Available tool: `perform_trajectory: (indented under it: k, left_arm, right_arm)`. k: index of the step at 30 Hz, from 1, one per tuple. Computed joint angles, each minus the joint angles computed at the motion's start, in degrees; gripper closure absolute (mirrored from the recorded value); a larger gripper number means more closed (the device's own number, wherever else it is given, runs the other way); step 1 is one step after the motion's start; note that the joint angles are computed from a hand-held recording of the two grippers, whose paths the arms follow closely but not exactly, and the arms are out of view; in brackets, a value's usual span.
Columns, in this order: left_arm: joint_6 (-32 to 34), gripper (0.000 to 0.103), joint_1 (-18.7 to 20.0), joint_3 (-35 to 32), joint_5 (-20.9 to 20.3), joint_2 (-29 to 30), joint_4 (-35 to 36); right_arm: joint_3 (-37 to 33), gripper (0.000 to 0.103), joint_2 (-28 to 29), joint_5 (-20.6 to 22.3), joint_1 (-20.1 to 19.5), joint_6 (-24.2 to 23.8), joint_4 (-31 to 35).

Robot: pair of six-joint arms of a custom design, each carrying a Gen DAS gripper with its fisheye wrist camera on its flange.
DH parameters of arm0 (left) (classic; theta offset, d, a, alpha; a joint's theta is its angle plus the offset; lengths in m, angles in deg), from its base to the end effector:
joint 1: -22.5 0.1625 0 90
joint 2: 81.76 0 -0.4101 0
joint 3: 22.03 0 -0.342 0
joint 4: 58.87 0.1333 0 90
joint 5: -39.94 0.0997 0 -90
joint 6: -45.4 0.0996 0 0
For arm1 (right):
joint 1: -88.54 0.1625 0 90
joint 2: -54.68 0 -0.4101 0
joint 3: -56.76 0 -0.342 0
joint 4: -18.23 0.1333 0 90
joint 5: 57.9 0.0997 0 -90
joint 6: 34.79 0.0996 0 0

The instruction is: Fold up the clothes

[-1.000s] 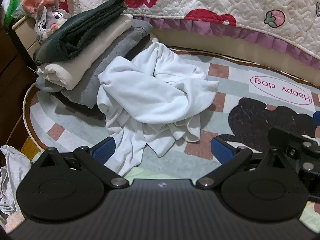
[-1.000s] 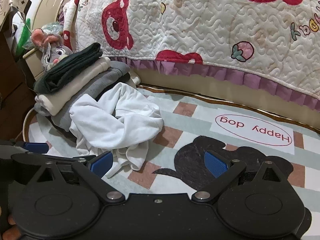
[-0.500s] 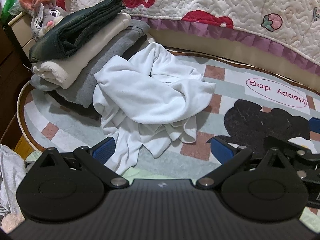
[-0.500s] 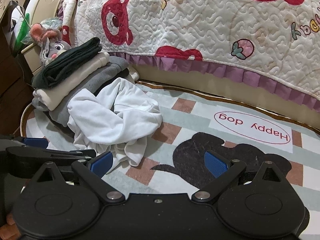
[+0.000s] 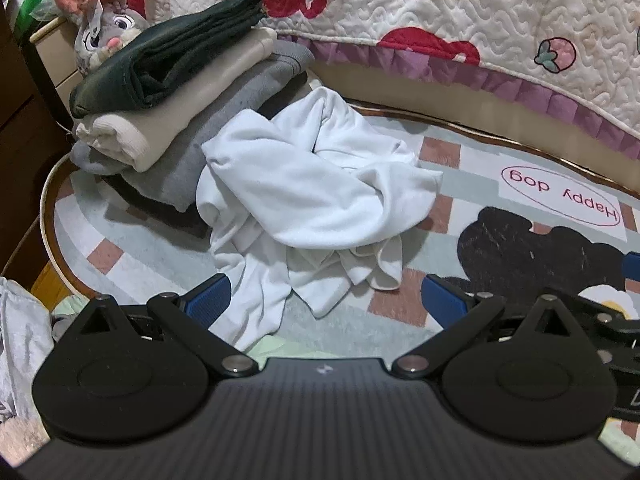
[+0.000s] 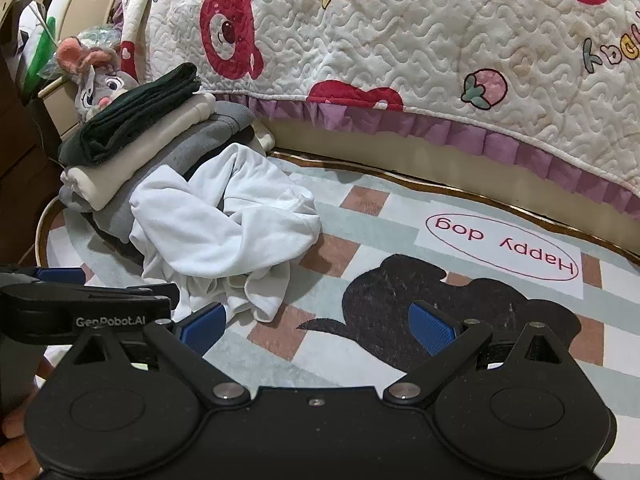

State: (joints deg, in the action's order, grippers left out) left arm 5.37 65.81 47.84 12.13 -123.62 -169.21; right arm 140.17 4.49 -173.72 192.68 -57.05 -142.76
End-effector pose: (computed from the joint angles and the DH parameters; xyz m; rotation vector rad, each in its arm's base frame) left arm -0.3575 -0.6412 0.2162 0.2114 2.1388 -0.7846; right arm 0.2539 -0.6398 0.2804 0.6025 -2.4684 0.8232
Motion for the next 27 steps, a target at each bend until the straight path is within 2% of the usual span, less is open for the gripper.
perform_trajectory:
  k: [11, 27]
  left_arm:
    - [1.75, 0.0, -0.26, 1.2, 1.21, 0.3, -1.24]
    - [-0.8, 0.0, 0.26, 0.64, -0.77, 0.2, 1.23]
  right_arm:
    - [-0.24, 0.003, 0.24, -1.39, 0.2, 0.42, 1.09]
    - [0.05, 0.003, 0.35, -1.95, 0.29, 1.03, 2.06]
